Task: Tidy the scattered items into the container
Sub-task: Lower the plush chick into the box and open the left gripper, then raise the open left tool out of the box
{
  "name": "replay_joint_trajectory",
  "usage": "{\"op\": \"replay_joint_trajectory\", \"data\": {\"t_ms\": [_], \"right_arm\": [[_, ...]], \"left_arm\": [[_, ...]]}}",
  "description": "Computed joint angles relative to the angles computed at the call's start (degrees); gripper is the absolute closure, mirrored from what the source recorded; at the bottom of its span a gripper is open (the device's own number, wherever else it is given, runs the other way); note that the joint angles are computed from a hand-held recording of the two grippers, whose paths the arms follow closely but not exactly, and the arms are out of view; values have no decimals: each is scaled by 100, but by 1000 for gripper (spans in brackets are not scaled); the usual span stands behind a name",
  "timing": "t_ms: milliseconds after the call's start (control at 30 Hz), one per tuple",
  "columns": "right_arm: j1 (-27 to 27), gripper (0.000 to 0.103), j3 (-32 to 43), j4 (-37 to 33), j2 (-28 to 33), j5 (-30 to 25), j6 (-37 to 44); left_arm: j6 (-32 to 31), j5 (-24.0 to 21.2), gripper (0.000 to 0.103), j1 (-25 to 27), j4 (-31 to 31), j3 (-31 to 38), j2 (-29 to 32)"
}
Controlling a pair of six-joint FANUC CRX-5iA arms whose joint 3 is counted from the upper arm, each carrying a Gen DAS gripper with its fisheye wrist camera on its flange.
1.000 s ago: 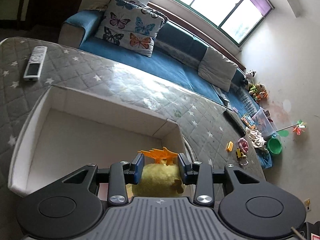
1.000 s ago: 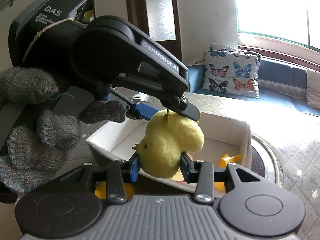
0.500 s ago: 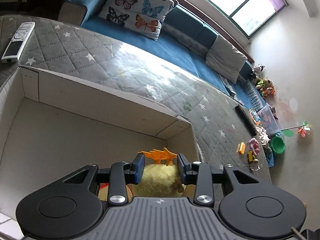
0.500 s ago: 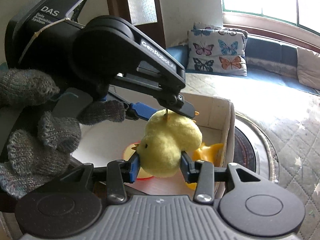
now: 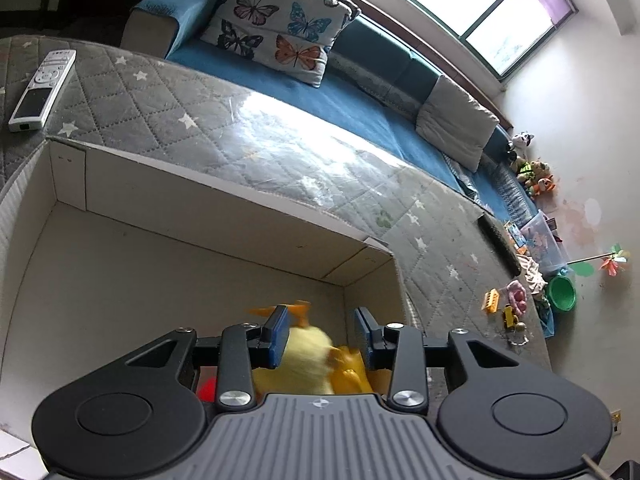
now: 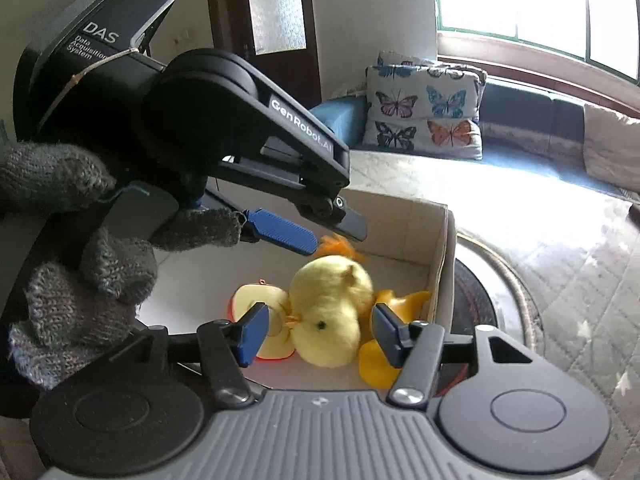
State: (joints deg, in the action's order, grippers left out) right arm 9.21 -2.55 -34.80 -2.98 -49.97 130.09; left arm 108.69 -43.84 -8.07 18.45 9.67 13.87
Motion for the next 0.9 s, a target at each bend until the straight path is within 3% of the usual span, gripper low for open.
{"op": "replay_joint_trajectory", "data": {"t_ms": [300, 900], "right_arm": [[-14, 32, -168, -59, -257, 151, 19], [-239, 21, -871, -331, -1195, 31, 102]], "left_arm": [[-29, 177, 64, -57, -48, -336, -414], [363, 274, 64, -402, -756, -1050, -1414]]}}
